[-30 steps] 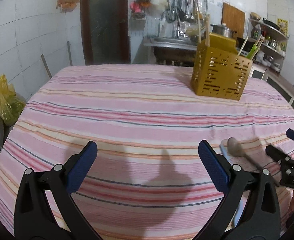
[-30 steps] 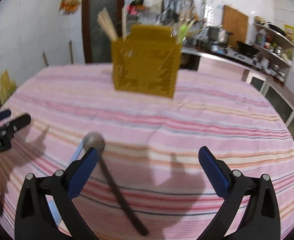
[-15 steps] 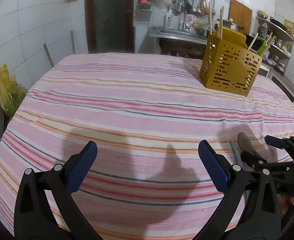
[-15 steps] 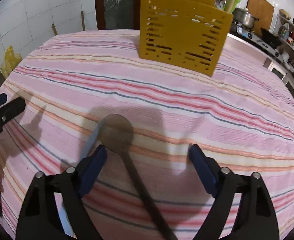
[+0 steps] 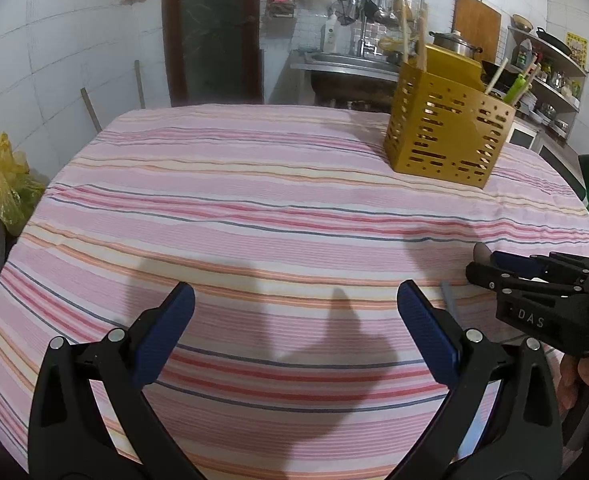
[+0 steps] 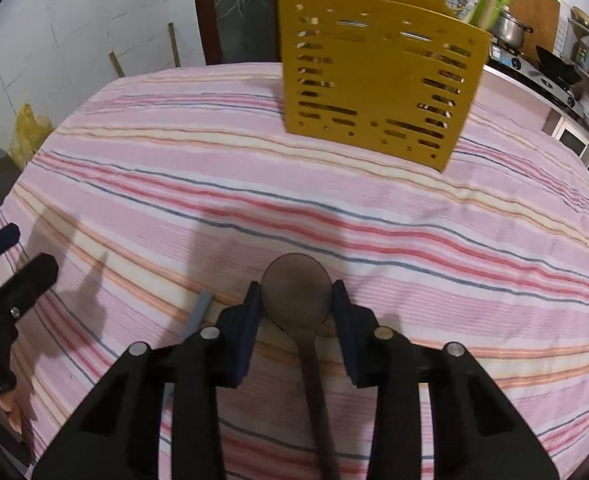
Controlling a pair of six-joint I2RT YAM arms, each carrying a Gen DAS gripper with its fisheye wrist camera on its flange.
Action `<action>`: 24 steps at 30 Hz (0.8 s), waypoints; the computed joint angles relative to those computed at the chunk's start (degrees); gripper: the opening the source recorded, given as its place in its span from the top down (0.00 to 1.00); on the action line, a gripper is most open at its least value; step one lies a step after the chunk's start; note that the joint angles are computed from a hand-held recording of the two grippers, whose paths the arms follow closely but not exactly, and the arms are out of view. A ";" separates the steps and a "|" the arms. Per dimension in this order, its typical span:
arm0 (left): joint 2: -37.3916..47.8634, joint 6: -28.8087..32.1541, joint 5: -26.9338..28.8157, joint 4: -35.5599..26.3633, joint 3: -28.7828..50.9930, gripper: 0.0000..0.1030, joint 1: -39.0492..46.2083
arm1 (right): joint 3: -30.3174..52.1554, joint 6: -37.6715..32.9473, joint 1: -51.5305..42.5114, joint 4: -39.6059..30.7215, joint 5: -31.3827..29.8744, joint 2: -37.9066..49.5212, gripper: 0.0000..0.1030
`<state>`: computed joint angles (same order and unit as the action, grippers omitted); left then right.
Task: Organize utensils
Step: 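Close the right tool on the wooden spoon while the left tool grasps the blue spoon, then lift both spoons and carry both tools toward the yellow holder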
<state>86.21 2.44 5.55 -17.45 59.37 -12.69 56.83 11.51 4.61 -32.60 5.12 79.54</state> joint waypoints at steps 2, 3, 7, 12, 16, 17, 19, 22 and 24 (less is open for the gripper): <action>0.45 -0.91 -0.67 -0.37 0.27 0.05 -2.11 | -1.08 0.08 -1.45 -0.27 0.79 -1.48 0.65; 0.65 -1.24 -1.04 -0.49 0.36 0.05 -2.96 | -1.84 -0.04 -2.52 -0.75 1.54 -2.78 0.65; 1.96 -2.59 -1.94 -1.65 1.21 0.07 -7.70 | -4.40 -1.92 -8.46 -1.84 0.80 -7.23 0.65; 5.31 -4.13 -4.41 -4.66 4.28 0.21 -13.15 | -6.99 -3.74 -14.98 -2.10 -2.44 -10.33 0.65; 9.68 -7.03 -4.14 -10.16 8.85 0.49 -15.39 | -8.31 -4.64 -16.59 -1.22 -3.67 -11.19 0.65; 10.03 -7.75 -4.40 -10.43 9.20 0.49 -15.85 | -8.55 -4.96 -16.85 -1.12 -3.95 -11.53 0.65; 10.26 -8.90 -4.97 -10.18 9.38 0.52 -16.86 | -8.75 -4.99 -16.89 -0.93 -4.07 -11.70 0.65; 11.19 -9.97 -3.94 -11.68 10.70 0.66 -17.56 | -8.84 -5.29 -17.90 -0.52 -5.05 -11.69 0.65; 11.62 -10.21 -4.11 -11.90 11.15 0.73 -17.94 | -8.94 -5.22 -18.47 -0.52 -5.66 -11.96 0.65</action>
